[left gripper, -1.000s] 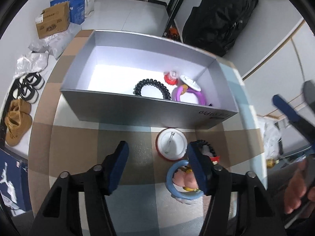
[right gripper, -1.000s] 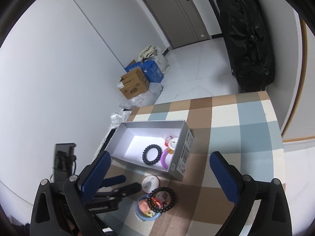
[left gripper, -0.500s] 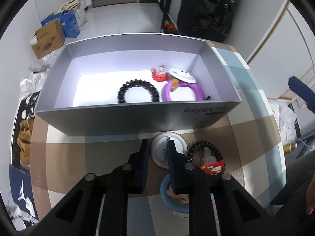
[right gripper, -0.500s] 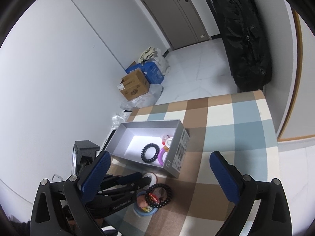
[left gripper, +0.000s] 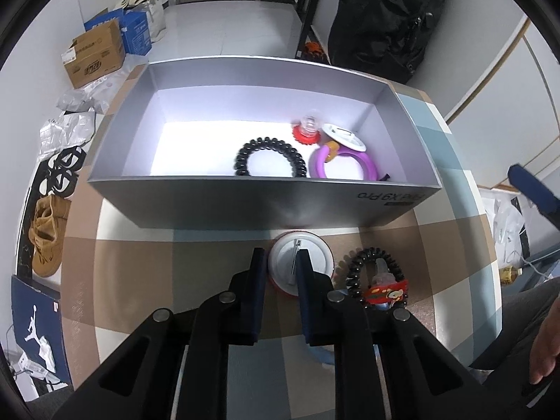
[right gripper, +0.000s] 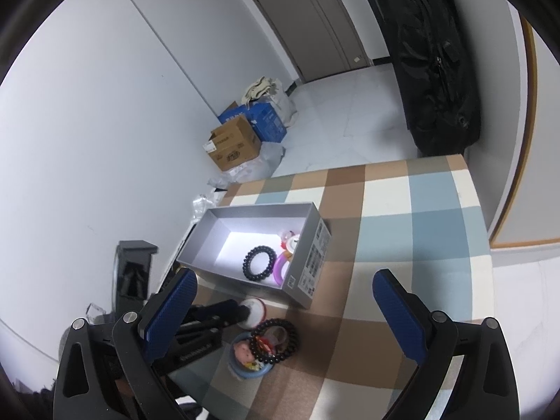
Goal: Organize jewelry
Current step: 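Grasp the white round badge with the left tool while the right tool grasps a black bead bracelet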
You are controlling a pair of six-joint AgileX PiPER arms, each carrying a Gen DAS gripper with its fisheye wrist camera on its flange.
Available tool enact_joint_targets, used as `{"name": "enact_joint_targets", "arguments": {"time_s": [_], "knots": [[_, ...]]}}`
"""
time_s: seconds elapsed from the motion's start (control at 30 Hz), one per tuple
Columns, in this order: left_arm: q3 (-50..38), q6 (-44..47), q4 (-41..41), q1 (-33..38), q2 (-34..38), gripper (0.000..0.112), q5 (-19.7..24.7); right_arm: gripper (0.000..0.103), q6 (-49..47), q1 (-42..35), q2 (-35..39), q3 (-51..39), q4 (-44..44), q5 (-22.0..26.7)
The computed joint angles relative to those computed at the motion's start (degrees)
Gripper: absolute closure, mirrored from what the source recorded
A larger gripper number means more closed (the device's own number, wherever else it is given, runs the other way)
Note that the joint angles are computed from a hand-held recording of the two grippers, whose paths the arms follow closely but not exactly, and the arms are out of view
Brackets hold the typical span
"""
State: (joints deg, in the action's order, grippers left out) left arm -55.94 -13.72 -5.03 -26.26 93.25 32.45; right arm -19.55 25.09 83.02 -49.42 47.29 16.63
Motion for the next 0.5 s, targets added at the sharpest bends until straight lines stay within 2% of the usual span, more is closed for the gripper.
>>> {"name": "enact_joint_targets", "arguments": {"time_s": [0.1,0.37,0.5], "knots": [[0.23,0.66,-1.02,0.87,-0.91,0.100,0.12,0.002,2.76,0.59,0.58,-0.17,-2.96,-0.21],[1.77,9.76,-12.65,6.31,-4.75,0.100,0.11,0.002,16.01,3.08,3.55,-0.91,-17.40,0.45],[2.33,12.50,-16.74,7.45,-5.84,0.100,-0.23,0.003,18.62,4.55,4.81,-1.02,-21.24,1.28]]}}
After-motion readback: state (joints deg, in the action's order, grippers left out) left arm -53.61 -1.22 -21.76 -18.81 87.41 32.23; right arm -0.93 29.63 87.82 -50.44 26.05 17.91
